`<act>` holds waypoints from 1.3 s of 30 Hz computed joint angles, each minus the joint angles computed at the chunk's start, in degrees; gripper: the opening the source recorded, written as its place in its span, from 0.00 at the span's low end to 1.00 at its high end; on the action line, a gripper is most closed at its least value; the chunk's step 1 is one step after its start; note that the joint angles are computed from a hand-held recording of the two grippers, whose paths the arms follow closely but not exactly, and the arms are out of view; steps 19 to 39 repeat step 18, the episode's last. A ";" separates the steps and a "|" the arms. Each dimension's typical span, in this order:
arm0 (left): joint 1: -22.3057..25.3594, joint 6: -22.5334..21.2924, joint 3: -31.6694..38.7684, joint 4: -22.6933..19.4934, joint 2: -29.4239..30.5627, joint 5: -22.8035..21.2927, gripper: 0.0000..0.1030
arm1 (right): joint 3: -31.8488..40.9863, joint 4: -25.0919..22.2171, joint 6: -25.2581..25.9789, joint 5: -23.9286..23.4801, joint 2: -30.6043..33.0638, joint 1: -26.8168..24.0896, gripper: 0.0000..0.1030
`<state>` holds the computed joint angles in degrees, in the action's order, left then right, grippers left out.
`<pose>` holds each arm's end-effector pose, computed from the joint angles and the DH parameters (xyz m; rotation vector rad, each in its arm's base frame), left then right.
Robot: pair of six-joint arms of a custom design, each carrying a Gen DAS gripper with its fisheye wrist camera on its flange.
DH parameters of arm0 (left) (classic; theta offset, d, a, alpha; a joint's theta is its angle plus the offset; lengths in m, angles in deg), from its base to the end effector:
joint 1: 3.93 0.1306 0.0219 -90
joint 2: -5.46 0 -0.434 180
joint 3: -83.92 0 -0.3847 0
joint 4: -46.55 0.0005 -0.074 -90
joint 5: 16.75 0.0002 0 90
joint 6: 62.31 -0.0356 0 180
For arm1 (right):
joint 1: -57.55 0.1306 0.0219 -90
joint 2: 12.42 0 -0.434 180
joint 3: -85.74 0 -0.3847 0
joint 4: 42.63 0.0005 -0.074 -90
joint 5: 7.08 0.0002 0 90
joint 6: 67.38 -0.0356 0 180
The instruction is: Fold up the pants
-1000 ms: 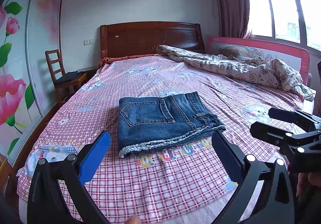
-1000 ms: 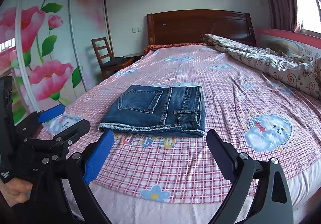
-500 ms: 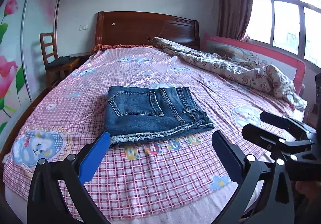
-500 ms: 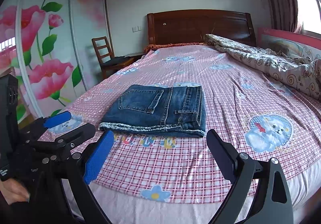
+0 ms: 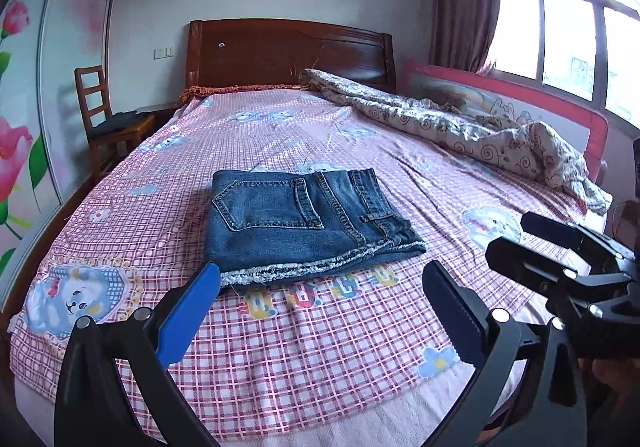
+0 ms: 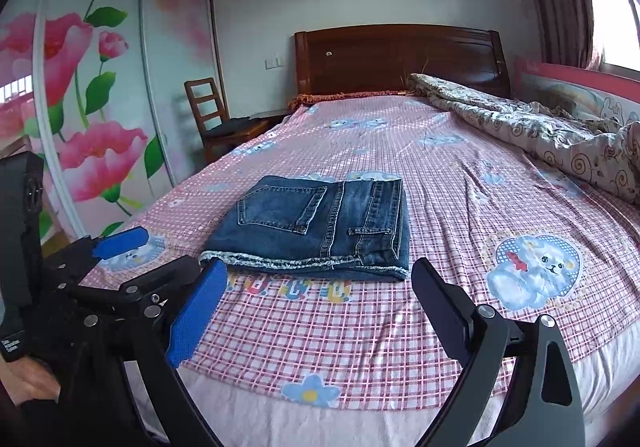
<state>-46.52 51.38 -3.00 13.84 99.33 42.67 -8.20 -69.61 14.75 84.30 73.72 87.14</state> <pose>0.3970 -0.3410 0.5004 0.0395 2.0682 -0.1327 0.4136 0.2333 0.5130 -0.3741 2.0305 0.3822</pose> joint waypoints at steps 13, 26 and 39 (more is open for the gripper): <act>0.07 0.66 1.58 -3.75 1.02 -3.42 0.98 | -0.08 0.25 -0.80 -0.09 -0.03 -0.53 0.90; -0.17 0.28 1.45 -4.94 0.97 -6.34 0.98 | -0.06 -0.22 -0.89 0.57 0.01 -0.30 0.90; -0.17 0.28 1.45 -4.94 0.97 -6.34 0.98 | -0.06 -0.22 -0.89 0.57 0.01 -0.30 0.90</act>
